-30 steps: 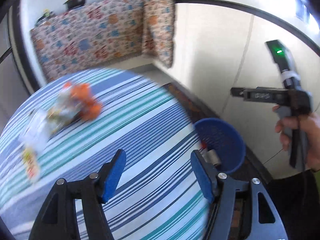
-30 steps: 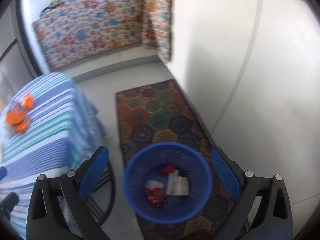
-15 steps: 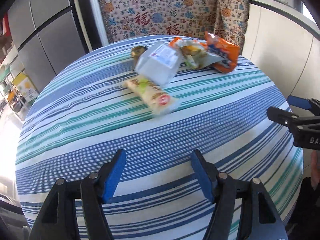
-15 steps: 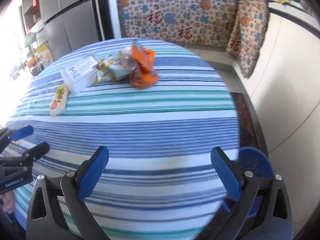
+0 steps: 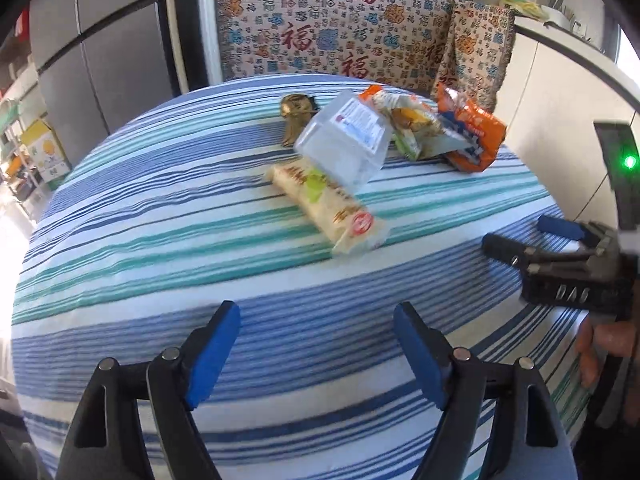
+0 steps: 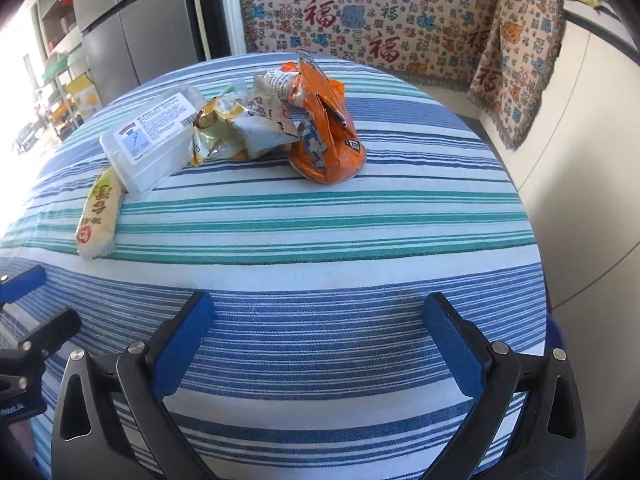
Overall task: Collect trash
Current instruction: 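Grasp the orange chip bag with the right gripper and lift it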
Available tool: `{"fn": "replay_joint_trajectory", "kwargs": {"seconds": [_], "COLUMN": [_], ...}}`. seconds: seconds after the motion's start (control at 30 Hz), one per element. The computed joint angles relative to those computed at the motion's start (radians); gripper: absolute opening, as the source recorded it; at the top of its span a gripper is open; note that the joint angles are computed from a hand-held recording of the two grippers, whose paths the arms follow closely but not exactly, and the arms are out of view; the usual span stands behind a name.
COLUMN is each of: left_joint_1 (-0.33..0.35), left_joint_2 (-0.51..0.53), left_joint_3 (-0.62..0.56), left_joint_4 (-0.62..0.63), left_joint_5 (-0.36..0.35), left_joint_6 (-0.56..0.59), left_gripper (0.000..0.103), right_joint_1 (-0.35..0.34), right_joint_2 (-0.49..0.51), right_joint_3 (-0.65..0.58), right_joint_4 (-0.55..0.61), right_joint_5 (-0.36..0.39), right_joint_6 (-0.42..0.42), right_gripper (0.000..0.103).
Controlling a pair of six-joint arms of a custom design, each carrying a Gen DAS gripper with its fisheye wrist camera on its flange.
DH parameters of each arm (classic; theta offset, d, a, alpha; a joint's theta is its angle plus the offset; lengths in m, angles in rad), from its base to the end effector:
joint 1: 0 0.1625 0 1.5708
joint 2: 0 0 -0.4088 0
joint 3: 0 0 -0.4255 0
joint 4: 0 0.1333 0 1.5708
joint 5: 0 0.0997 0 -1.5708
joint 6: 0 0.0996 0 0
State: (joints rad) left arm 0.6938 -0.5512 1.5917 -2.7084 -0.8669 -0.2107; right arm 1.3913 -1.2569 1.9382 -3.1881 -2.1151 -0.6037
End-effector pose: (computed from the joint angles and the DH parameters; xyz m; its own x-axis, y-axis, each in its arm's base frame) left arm -0.3887 -0.5805 -0.0564 -0.6839 0.4008 -0.6096 0.6362 0.7366 -0.2295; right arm -0.0239 -0.5897 0.3131 -0.6918 0.1322 0.7099 -0.3484 0.8000 -0.4885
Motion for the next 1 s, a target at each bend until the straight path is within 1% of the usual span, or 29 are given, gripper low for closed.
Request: {"fn": "replay_joint_trajectory", "kwargs": {"seconds": [0.07,0.13,0.23,0.33,0.37,0.4,0.47,0.5,0.57,0.63,0.73,0.77,0.8,0.83,0.87,0.9,1.0], "left_joint_1": [0.010,0.015,0.030,0.046,0.044,0.043,0.045,0.049,0.060,0.067,0.077,0.082,0.085,0.087,0.087,0.087,0.092], "left_joint_2": [0.028,0.064,0.124,0.147,0.147,0.144,0.129,0.112,0.066,0.021,-0.037,-0.054,-0.062,-0.067,-0.065,-0.061,-0.033], "left_joint_3": [-0.052,-0.116,-0.230,-0.280,-0.275,-0.270,-0.250,-0.232,-0.186,-0.139,-0.080,-0.064,-0.054,-0.048,-0.046,-0.045,-0.074], "left_joint_4": [-0.022,0.001,0.095,0.147,0.130,0.125,0.116,0.114,0.109,0.107,0.095,0.087,0.080,0.073,0.066,0.058,0.086], "left_joint_5": [-0.033,-0.019,0.023,0.023,0.037,0.044,0.031,0.008,-0.030,-0.037,-0.037,-0.041,-0.044,-0.043,-0.029,-0.016,0.012], "left_joint_6": [0.012,0.004,-0.034,-0.051,-0.028,-0.011,0.022,0.030,0.054,0.096,0.126,0.137,0.142,0.143,0.137,0.132,0.098], "left_gripper": [0.081,0.081,0.081,0.079,0.067,0.052,0.031,0.027,0.025,0.025,0.026,0.032,0.046,0.055,0.068,0.071,0.072], "right_joint_1": [-0.002,-0.003,-0.002,-0.002,-0.002,-0.001,-0.002,-0.002,-0.001,-0.002,-0.001,-0.002,-0.002,-0.002,-0.001,-0.001,-0.002], "right_joint_2": [0.000,0.000,0.001,0.001,0.000,0.000,0.000,-0.001,0.000,0.000,0.001,0.001,0.001,0.001,0.001,0.001,0.001], "right_joint_3": [0.000,-0.002,-0.001,-0.002,0.000,0.001,0.001,0.000,0.000,0.000,0.000,0.000,0.000,0.000,0.000,0.000,0.000], "right_joint_4": [-0.001,0.001,0.000,0.000,-0.001,-0.001,-0.001,-0.001,-0.001,-0.002,-0.004,-0.003,-0.003,-0.003,-0.004,-0.004,-0.003], "right_joint_5": [0.002,0.003,0.003,0.003,0.002,0.002,0.002,0.003,0.002,0.002,0.001,0.002,0.002,0.002,0.002,0.002,0.003], "right_joint_6": [0.001,0.001,0.001,0.001,0.002,0.003,0.002,0.002,0.002,0.002,0.002,0.002,0.002,0.002,0.002,0.002,0.003], "right_gripper": [0.103,0.103,0.103,0.103,0.103,0.103,0.103,0.103,0.103,0.103,0.103,0.103,0.103,0.103,0.103,0.103,0.103]}}
